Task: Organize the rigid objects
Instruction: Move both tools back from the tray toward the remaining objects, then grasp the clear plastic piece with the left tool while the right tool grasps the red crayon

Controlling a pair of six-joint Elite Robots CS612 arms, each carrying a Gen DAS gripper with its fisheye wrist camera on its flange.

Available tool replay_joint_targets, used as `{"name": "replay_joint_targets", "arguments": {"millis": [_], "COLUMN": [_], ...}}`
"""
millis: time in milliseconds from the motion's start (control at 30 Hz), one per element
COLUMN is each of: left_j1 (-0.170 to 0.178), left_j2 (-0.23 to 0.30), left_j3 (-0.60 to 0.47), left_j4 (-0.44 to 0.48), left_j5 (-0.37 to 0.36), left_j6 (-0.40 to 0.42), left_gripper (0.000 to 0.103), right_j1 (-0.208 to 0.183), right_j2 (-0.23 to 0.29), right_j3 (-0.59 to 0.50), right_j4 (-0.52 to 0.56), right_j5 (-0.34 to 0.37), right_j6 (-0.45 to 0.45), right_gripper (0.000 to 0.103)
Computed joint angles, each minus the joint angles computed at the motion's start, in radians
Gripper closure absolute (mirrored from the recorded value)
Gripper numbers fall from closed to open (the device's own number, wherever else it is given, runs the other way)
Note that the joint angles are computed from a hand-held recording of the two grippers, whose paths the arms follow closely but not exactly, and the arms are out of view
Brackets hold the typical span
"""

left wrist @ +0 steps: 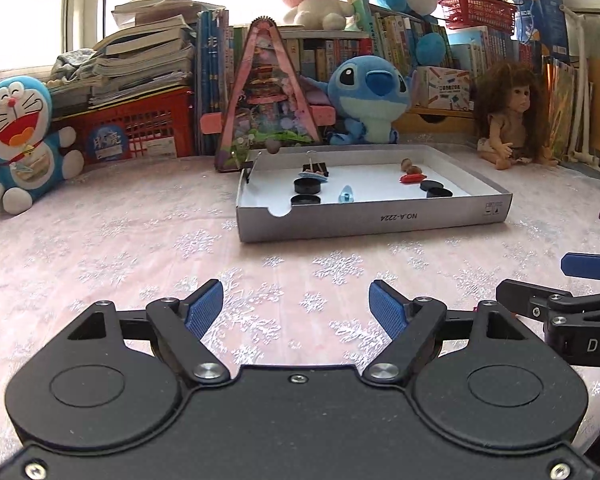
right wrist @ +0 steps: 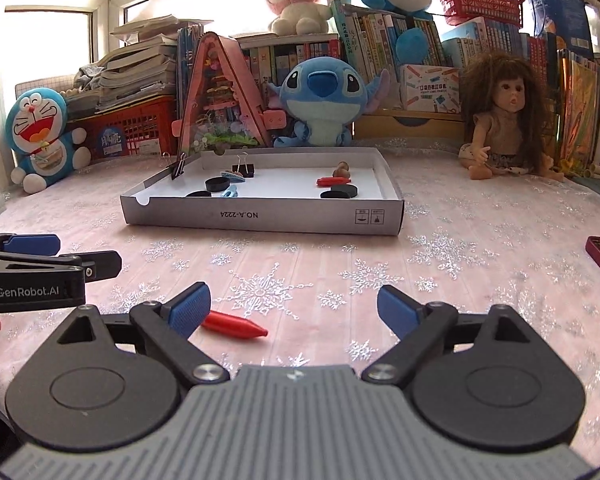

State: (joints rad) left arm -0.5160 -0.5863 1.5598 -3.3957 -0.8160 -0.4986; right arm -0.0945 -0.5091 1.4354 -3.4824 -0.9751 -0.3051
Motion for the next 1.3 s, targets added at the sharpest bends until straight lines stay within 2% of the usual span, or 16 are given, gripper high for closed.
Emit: {"name": "replay_joint_targets", "arguments": {"millis": [167, 433, 567, 700, 767, 900, 1300], "left_j1": [-0.009, -0.017, -0.017, -0.02, -0.021, -0.021, -0.023], "left_j2": [-0.001, -0.003, -0.003, 0.002, 0.005, 0.01, 0.024], "left_j3": [0.02, 0.034, 0.037, 0.037, 0.034, 0.032, 0.035], "left_j4": [-0.004, 0.024, 0.039, 0.034, 0.035, 0.02, -0.042], "left_j5": [0.037, 0.032, 0.021, 0.034, 0.042, 0.045, 0.051], "left_j6": [-0.036, -0.125, -0.151, -0.15, -0.146, -0.137, -0.096], "left_gripper": [0.024, 0.025, 0.031, 0.04, 0.047, 0.052, 0.054], "right_j1": [0.009, 0.019, 0.022, 0.025, 0.026, 0.028, 0.045], "right_j2": [0.003, 0.004, 0.005, 0.005, 0.003, 0.0, 0.0], "right_j3": [0.016, 0.023, 0.024, 0.024, 0.026, 0.028, 0.032], "right_j4": [-0.046, -0.059, -0.058, -0.053, -0.048, -0.039, -0.043], "right_j5": [-0.016, -0.043, -0.052, -0.056, -0.054, -0.053, -0.109], "right_j6": [-0.002, -0.002, -0.005, -0.011, -0.016, -0.024, -0.025], "right_gripper": [0.008, 0.007, 0.007, 0.007, 0.007, 0.007, 0.007]}}
